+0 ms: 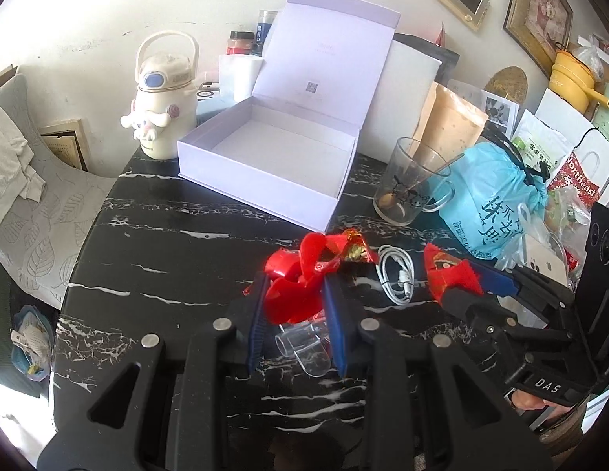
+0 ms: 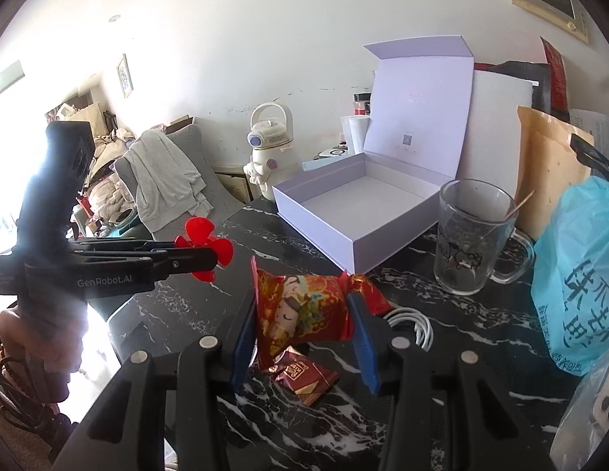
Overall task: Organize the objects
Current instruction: 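Carry the propeller and snack packet with both tools over the white box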
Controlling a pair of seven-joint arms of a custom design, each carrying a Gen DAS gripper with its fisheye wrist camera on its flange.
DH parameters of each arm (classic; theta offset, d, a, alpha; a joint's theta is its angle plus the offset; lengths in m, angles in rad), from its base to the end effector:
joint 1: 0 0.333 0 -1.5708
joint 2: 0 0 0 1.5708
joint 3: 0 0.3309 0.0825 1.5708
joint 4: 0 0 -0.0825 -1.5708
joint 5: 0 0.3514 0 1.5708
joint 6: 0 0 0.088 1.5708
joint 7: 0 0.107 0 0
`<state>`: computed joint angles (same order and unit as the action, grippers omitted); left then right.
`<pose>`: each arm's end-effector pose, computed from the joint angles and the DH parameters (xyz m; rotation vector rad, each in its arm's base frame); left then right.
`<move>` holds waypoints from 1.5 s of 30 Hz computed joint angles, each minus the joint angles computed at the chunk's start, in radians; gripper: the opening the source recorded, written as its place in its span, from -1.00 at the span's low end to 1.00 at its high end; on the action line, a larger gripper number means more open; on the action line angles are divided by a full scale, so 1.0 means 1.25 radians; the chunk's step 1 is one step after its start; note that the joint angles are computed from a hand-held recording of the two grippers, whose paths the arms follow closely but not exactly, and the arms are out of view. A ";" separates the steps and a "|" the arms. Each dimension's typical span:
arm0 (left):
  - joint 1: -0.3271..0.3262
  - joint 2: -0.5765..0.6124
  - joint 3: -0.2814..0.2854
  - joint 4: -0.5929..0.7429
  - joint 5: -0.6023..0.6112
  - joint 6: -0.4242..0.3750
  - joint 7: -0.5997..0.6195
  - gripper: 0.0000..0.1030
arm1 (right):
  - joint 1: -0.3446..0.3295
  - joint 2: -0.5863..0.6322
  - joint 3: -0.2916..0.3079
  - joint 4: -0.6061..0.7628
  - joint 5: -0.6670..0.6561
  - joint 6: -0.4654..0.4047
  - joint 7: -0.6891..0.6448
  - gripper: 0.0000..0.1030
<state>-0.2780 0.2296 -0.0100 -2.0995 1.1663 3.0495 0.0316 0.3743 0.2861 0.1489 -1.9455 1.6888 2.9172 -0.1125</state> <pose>0.5280 -0.2307 0.3982 -1.9365 1.7131 -0.9028 0.5478 0.2378 0.3940 -1.9360 1.0197 -0.3045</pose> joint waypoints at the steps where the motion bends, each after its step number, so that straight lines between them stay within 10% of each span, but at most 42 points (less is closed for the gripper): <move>1: 0.006 0.001 -0.007 0.003 -0.024 -0.012 0.024 -0.50 | 0.001 0.006 -0.001 0.008 -0.012 0.002 0.008 -0.13; 27: 0.004 0.144 0.027 0.199 -0.406 -0.119 0.449 -0.50 | -0.051 0.231 0.063 0.279 -0.511 0.042 0.416 -0.13; 45: 0.016 0.318 0.040 0.469 -0.530 -0.235 0.658 -0.49 | 0.008 0.440 -0.060 0.604 -0.910 -0.060 0.828 -0.13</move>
